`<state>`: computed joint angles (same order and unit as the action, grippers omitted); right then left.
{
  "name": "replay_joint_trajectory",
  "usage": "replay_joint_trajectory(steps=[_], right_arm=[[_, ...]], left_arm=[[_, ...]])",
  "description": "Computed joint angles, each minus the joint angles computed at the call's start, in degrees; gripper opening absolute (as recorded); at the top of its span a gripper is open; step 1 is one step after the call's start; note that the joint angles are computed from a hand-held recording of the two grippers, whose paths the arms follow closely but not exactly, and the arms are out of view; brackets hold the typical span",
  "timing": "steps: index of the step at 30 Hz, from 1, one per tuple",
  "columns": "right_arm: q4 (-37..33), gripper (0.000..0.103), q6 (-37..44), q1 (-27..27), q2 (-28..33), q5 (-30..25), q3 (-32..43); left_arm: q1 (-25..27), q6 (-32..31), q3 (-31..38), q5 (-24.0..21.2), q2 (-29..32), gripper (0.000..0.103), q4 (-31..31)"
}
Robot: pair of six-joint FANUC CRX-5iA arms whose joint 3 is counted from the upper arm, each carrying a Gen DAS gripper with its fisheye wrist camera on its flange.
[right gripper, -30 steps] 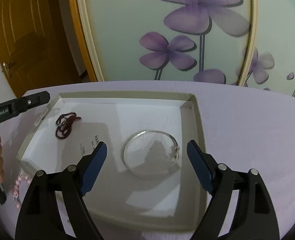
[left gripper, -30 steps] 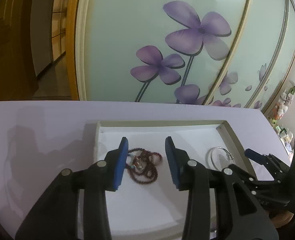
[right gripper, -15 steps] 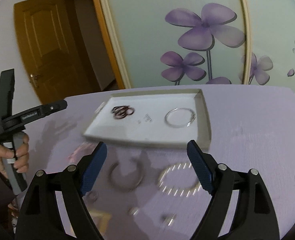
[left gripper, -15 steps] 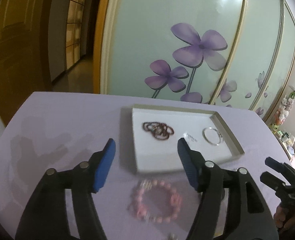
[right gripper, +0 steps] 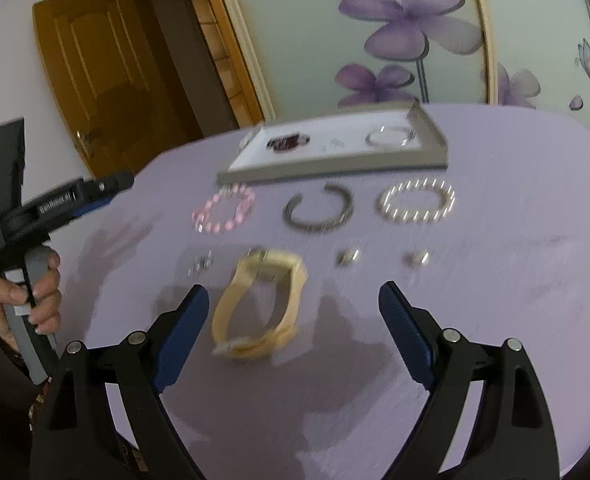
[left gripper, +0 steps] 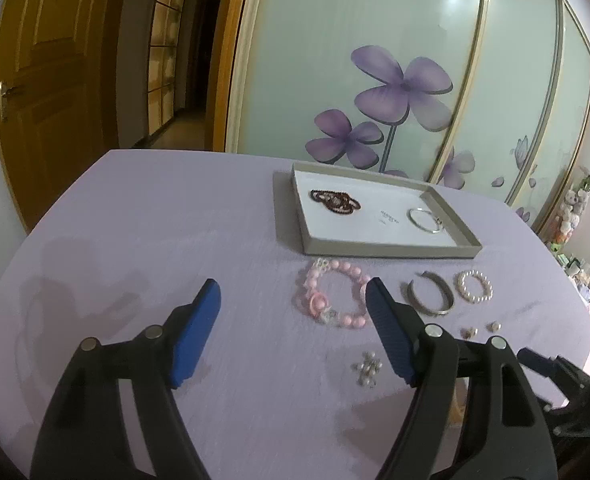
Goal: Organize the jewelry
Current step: 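Lower the right tool onto the cream watch and close on it, then grasp the silver earring with the left tool while the right tool holds the watch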
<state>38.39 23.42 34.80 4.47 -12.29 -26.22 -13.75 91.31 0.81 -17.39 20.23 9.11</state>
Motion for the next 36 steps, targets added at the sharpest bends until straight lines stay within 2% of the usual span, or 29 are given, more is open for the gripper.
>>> replay_joint_trajectory(steps=[2, 6, 8, 15, 17, 18, 19, 22, 24, 29, 33, 36], right_arm=[[0.01, 0.089, -0.9, 0.68, 0.3, -0.51, -0.05], [13.84, 0.094, -14.61, 0.19, 0.98, -0.43, -2.06], [16.18, 0.095, -16.1, 1.12, 1.97, -2.58, -1.3], [16.72, 0.094, -15.23, 3.5, 6.13, -10.26, 3.63], [14.97, 0.075, -13.65, 3.7, 7.07, -11.39, 4.8], [12.28, 0.061, -11.19, 3.95, 7.35, -11.88, 5.55], [10.42, 0.053, -9.59, 3.77, 7.34, -11.0, 5.43], [12.39, 0.04, -11.37, 3.19, 5.73, -9.84, 3.19], [10.6, 0.038, -10.35, 2.8, 4.58, -8.74, 2.24], [14.36, 0.035, -14.47, 1.08, 1.14, -6.49, -2.23], [19.68, 0.035, -19.65, -0.67, -0.65, -5.31, -4.59], [20.97, 0.035, -21.15, -1.56, -1.34, -4.53, -5.2]], left_arm=[[0.03, 0.41, -0.32, 0.0, -0.16, 0.075, -0.32], [0.14, 0.37, -1.18, 0.21, -0.56, 0.076, -0.34], [0.17, -0.3, -1.88, 0.45, -0.84, 0.076, 0.32], [0.4, -3.74, -4.37, 1.59, -1.69, 0.076, 3.95], [0.43, -4.17, -4.66, 1.64, -1.74, 0.076, 4.39], [0.44, -4.51, -4.8, 1.65, -1.72, 0.076, 4.7], [0.41, -4.88, -4.98, 1.65, -1.75, 0.076, 5.04], [0.27, -7.08, -5.62, 1.48, -1.56, 0.076, 7.09], [0.07, -8.29, -5.75, 1.19, -1.15, 0.076, 8.24], [-1.19, -12.49, -5.5, -0.26, 0.49, 0.076, 11.86], [-2.69, -11.06, -3.31, -2.52, 2.09, 0.075, 8.98], [-3.8, -8.15, -0.37, -5.14, 3.73, 0.066, 5.0]])
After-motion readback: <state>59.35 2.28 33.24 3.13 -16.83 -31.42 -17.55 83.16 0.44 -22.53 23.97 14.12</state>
